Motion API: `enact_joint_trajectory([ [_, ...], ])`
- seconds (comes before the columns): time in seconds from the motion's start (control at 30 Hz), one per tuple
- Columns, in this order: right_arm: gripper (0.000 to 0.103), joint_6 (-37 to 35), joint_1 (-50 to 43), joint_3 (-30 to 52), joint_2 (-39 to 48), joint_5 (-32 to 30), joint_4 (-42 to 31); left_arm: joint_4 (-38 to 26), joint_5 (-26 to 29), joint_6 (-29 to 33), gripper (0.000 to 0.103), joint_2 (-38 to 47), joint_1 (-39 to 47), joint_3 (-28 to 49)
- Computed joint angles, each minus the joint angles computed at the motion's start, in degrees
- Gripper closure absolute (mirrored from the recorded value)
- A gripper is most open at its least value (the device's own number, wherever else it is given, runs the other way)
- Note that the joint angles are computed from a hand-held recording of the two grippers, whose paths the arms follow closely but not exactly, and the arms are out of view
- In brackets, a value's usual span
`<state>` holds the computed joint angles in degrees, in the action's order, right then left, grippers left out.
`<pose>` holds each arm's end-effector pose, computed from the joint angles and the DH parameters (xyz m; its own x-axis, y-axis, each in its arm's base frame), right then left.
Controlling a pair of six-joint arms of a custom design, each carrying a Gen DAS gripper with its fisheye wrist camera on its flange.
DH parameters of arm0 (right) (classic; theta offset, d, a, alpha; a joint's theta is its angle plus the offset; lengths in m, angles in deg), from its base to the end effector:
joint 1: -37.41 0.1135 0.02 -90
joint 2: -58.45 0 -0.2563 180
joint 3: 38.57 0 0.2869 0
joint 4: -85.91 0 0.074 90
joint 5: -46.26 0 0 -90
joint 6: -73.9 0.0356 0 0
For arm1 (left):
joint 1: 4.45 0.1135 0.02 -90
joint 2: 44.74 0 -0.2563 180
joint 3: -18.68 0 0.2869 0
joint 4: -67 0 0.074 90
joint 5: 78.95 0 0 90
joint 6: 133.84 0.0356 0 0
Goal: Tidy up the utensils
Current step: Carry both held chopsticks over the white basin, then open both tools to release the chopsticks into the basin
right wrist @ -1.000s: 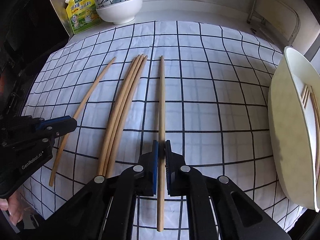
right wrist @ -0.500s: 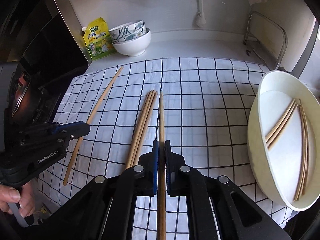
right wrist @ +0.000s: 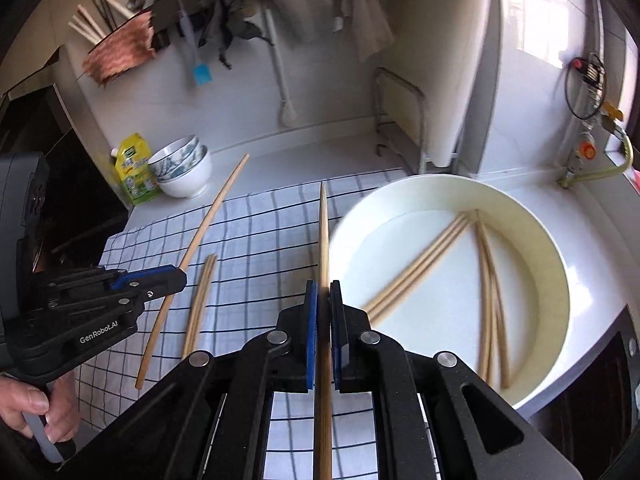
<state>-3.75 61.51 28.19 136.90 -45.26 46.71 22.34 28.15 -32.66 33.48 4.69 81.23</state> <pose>0.2906 0.1310 0.2214 -0.7825 -0.1158 -0.6118 -0.2622 0.9525 0.1550 0.2953 0.0369 0.1930 -0.8432 0.0520 -0.5351 0.1584 0.9752 -0.1547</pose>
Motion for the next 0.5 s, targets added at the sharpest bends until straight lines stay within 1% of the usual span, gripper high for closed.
enact_joint_trajectory([
  [0.1,0.097,-1.65,-6.04,-1.86,-1.56,-0.92,-0.09,1.8,-1.2,-2.76,0.096,2.96,-6.79,2.42],
  [0.27,0.097,-4.97,-15.27,-2.78,-0.45,-3.42,0.61,4.01,-4.1,-6.33,0.096,10.88,-16.46,8.24],
  [0.4,0.097,-6.86,-19.91,-1.51,4.17,-5.58,2.07,4.06,-6.79,-8.19,0.096,18.77,-22.52,14.81],
  [0.5,0.097,-7.22,-22.0,-0.51,7.52,-6.41,3.46,3.35,-7.91,-8.72,0.096,23.85,-25.34,18.89],
])
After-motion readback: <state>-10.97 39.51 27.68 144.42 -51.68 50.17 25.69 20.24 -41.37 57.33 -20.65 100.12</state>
